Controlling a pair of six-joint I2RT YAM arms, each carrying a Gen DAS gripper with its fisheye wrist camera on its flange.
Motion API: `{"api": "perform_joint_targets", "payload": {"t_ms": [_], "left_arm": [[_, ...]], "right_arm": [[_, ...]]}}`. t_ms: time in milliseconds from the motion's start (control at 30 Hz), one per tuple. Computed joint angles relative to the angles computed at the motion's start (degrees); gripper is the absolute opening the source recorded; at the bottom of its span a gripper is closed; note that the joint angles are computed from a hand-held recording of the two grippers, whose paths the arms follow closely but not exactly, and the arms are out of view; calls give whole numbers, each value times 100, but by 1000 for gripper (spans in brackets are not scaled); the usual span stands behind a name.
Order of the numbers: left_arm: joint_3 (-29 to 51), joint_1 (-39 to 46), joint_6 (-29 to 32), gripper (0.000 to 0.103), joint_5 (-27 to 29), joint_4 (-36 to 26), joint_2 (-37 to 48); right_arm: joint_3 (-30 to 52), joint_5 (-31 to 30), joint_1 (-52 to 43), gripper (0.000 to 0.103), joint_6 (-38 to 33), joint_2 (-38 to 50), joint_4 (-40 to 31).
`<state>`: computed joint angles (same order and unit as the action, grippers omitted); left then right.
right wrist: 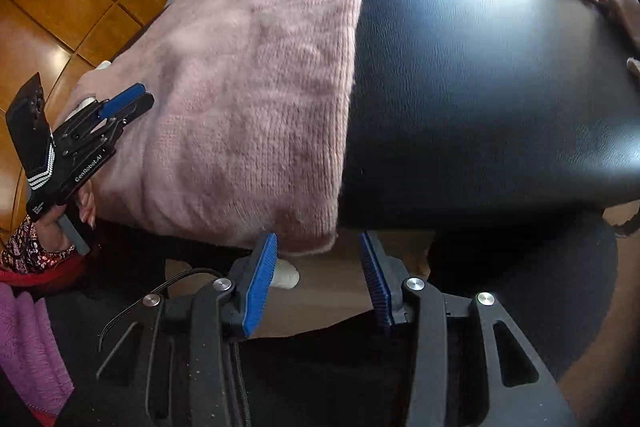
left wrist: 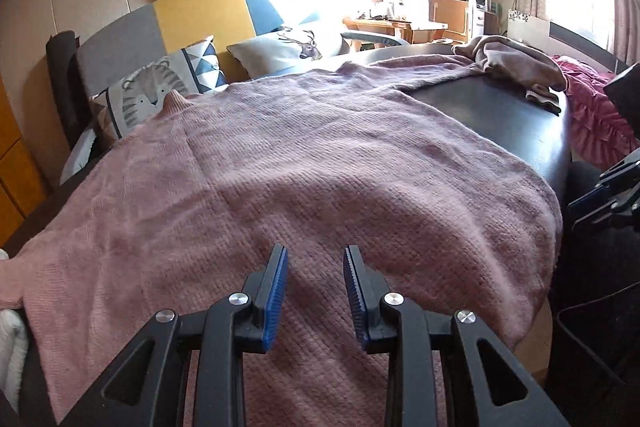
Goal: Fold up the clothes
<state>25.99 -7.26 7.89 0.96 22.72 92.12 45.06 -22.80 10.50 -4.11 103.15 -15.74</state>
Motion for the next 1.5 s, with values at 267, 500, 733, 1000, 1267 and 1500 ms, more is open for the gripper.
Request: {"api": "perform_joint_targets", "payload": {"t_ms": [267,500,733,1000,1267,1500], "left_arm": [[-357,67,-104,29,191,43,-410],[-622,390,-21,29,413,-37,-939],[-570,597,143,29,780,-271,-1288],[-807,893,547,29,1083,-745,-2311],[-292,556,926,30,117,-561,-553],[385,1490,374,30,753,-503,374]], "right_arm": [[729,-900,61,17,-203,1099,-281],[1567,-2696,-75,7,192,973,-553],[3503,-2763,464,7,1645,1976,131],[5717,-2123,671,7,2671,3614,-207],[4095,-1502,596,30,2165,2463,846],[2545,-557,1309,34,-294,925,150]]}}
